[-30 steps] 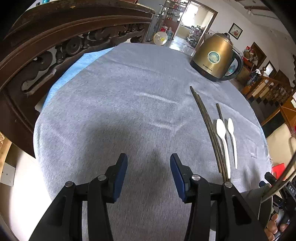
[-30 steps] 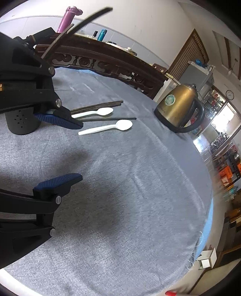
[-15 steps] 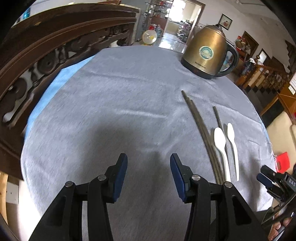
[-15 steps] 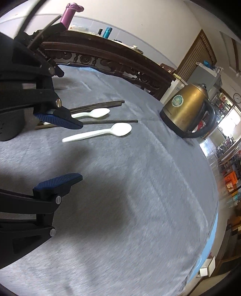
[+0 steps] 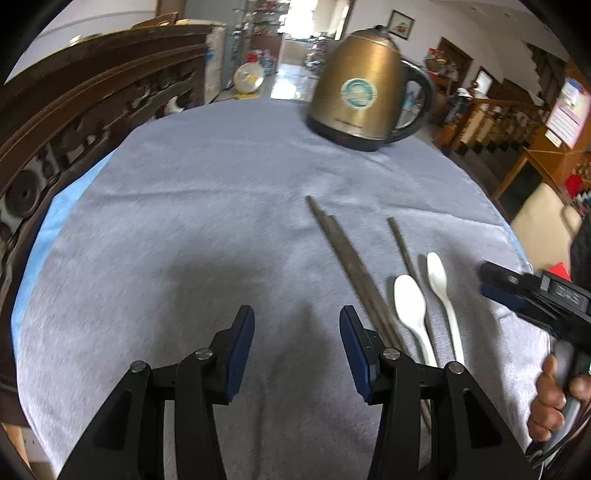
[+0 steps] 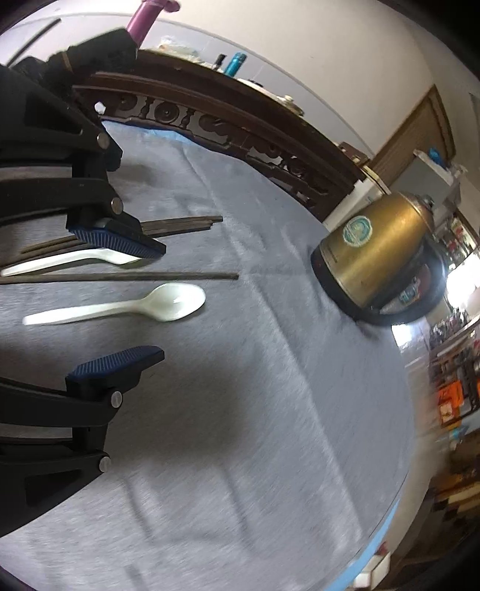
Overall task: Organize utensils
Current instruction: 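Grasp a white spoon with the left tool while the right tool grasps another spoon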
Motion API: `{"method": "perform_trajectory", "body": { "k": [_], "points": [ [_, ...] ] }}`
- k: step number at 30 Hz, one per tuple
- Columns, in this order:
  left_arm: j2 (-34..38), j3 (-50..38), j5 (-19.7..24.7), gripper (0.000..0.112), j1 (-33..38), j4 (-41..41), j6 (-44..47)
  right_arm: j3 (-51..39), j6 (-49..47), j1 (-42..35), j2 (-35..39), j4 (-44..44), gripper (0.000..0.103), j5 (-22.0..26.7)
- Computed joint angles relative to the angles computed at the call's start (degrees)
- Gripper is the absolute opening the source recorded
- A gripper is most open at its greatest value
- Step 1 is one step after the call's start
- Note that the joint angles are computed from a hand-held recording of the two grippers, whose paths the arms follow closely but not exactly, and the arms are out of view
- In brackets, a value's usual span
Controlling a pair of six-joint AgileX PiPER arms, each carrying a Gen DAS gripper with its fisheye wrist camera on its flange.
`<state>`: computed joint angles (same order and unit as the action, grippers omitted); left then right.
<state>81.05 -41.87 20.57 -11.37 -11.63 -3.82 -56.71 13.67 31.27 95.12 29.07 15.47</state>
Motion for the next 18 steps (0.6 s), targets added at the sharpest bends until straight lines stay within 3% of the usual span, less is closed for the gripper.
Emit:
{"method": "perform_trajectory", "body": {
  "k": [3, 7, 9, 10, 15, 18],
  "points": [
    [1.0, -0.2, -1.4, 0.041, 0.0, -4.8, 5.9, -4.8, 7.0, 1.3, 4.3, -9.4, 0.053, 0.7],
    [3.6, -1.4, -1.6, 0.032, 0.3, -12.0, 13.5, -9.8, 5.6, 1.4, 9.9, -9.1, 0.053, 3.3],
    [4.8, -1.9, -1.6, 0.032, 0.4, -16.7, 18.5, -10.4, 9.1, 2.2, 10.8, -13.3, 0.051, 2.9],
    [5.5, -2.1, -1.4, 0.032, 0.4, -19.5, 21.6, -11.1, 11.4, 2.7, 11.1, -16.6, 0.048, 3.4],
    [9.2, -4.4, -0.5, 0.032, -0.9, -29.4, 32.7, -13.5, 18.2, 4.1, 12.7, -27.3, 0.007, 6.2],
    [10.8, -5.3, -0.1, 0.032, -1.8, -35.5, 39.9, -11.4, 16.0, 3.1, 11.8, -25.0, 0.005, 4.5]
  ]
}}
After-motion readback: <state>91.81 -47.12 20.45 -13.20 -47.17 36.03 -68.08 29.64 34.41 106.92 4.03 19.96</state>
